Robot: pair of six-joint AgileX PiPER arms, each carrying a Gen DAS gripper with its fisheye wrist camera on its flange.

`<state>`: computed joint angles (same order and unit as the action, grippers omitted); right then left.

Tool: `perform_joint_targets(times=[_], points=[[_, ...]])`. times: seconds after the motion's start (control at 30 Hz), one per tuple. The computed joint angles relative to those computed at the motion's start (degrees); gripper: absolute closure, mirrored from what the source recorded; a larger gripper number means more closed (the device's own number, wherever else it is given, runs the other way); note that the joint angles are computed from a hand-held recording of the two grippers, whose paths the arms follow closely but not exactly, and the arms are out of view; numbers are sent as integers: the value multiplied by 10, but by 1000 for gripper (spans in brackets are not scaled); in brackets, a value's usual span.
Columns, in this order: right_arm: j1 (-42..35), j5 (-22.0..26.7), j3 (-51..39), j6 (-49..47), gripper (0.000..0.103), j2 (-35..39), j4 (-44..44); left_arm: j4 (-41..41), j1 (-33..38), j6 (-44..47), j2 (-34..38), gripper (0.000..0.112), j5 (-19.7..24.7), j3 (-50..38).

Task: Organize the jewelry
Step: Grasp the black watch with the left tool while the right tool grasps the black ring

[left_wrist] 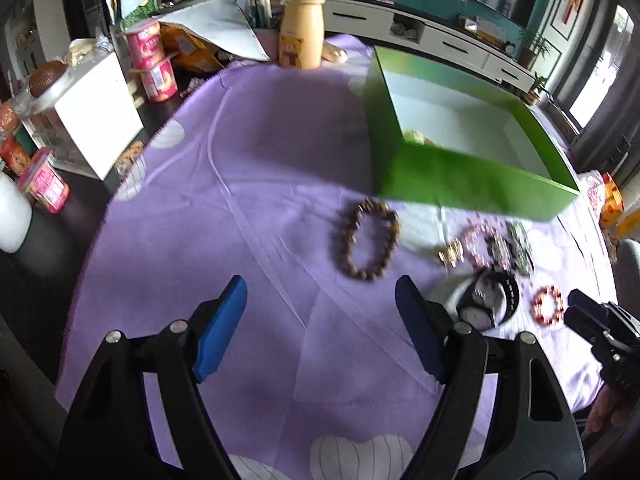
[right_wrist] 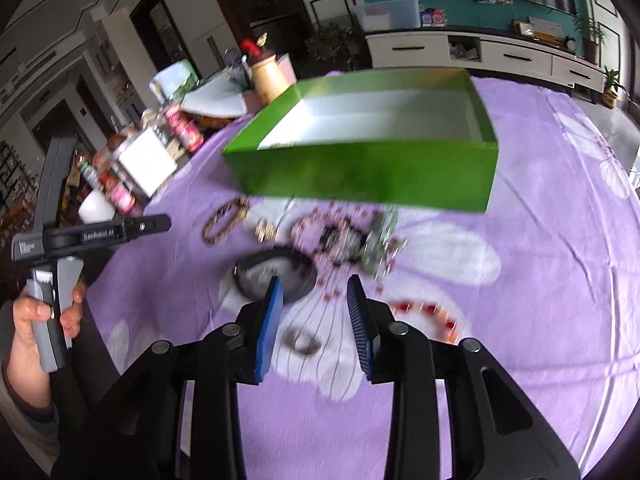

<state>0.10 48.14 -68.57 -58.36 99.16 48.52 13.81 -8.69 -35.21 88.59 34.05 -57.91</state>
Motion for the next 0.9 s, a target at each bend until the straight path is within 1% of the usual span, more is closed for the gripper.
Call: perform_joint_targets(times=[0.03, 0.13, 0.23, 0.37, 0.5, 0.53, 0.57, 0.6, 0.7, 0.83, 0.9], points=[[4, -6, 20, -11, 69, -7, -3, -7, -3, 5, -1, 35, -3, 6], [18, -34, 55, -17, 69, -15, -12, -75, -5, 62, -6, 35, -19, 27], [32, -60, 72, -28, 69, -13, -7, -121, -7, 90, -4, 35, -26, 37], [57, -112, 86, -25, 69, -11, -19, -141, -14, 97, -3, 35, -25, 37], [73, -151, 94, -32, 69, -8, -19, -163, -19, 106, -1, 35, -23, 29], [83, -169, 100, -30, 70, -12, -29, -164, -19, 105, 2, 35, -20, 24], [94, -191, 108, -27, 73, -17, -41, -167, -22, 103, 7, 35, -18, 16], [103, -210, 115, -26, 82, -21, -49, -170, -25, 103, 11, 35, -16, 10], [87, -192, 114, -53, 82, -17, -11, -193, -32, 109, 35, 35, -2, -21], [67, -183, 120, -87, 82, -18, 34, -239, -32, 124, 75, 35, 29, -73], [56, -173, 118, -97, 82, -18, 45, -249, -35, 118, 99, 35, 48, -105]])
